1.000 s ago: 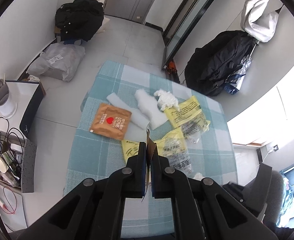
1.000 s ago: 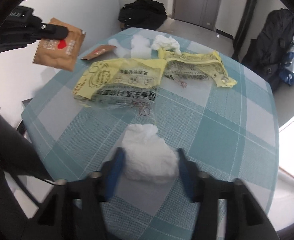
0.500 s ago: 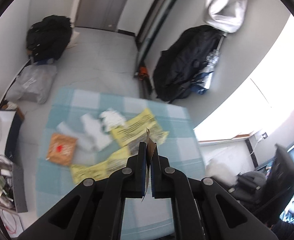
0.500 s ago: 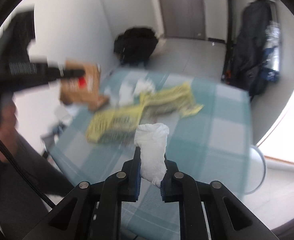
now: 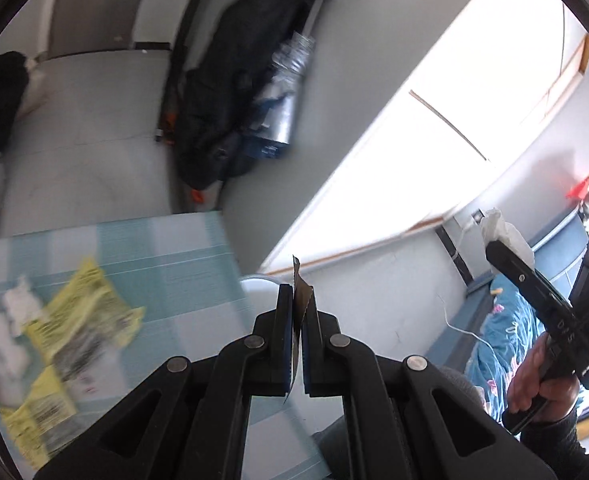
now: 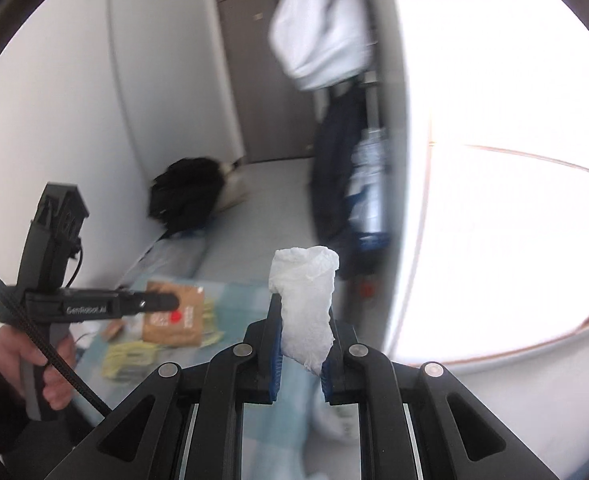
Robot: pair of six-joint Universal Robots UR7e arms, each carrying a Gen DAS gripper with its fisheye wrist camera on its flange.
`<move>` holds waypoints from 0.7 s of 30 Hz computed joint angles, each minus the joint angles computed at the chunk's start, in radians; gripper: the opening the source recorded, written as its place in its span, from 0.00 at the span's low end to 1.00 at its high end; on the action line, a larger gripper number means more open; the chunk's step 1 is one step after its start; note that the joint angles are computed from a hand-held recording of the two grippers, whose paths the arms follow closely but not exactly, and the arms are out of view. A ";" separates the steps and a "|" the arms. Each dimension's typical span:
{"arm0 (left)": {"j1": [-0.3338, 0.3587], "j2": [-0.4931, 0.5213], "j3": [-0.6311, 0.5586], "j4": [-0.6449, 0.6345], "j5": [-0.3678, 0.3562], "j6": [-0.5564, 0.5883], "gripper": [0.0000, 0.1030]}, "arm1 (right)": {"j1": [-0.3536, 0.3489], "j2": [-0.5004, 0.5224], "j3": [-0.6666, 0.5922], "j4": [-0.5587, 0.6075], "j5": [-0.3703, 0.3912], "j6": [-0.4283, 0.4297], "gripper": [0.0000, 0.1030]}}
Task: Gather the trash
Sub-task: 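Carry the sachet and tissue over the white bin and open both grippers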
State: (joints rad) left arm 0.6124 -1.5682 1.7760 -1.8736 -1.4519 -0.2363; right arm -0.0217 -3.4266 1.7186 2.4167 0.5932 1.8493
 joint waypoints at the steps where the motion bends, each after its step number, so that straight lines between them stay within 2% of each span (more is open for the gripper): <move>1: -0.003 0.027 0.003 -0.012 -0.016 0.003 0.00 | 0.006 0.027 0.007 -0.075 0.016 0.073 0.13; 3: -0.010 0.075 0.009 -0.025 -0.030 0.005 0.00 | 0.015 0.062 0.027 -0.200 0.051 0.171 0.13; 5: -0.007 0.126 0.010 -0.030 -0.050 0.009 0.00 | 0.017 0.080 0.079 -0.284 0.089 0.224 0.13; 8: 0.003 0.217 -0.009 0.029 -0.073 0.018 0.00 | 0.003 0.087 0.179 -0.364 0.149 0.261 0.13; 10: 0.008 0.265 -0.008 0.045 -0.063 0.011 0.00 | -0.014 0.080 0.254 -0.388 0.177 0.265 0.13; 15: 0.029 0.374 -0.022 0.083 -0.056 -0.014 0.00 | -0.089 0.017 0.481 -0.367 0.238 0.200 0.13; 17: 0.030 0.403 -0.020 0.093 -0.031 -0.002 0.00 | -0.117 -0.010 0.550 -0.349 0.253 0.172 0.13; 21: 0.026 0.455 -0.016 0.114 0.040 0.003 0.00 | -0.209 -0.087 0.705 -0.236 0.267 0.029 0.13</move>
State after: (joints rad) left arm 0.6386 -1.1128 1.7596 -1.7599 -1.4115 -0.2337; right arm -0.2304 -3.5136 2.4239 2.1810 0.8598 1.8785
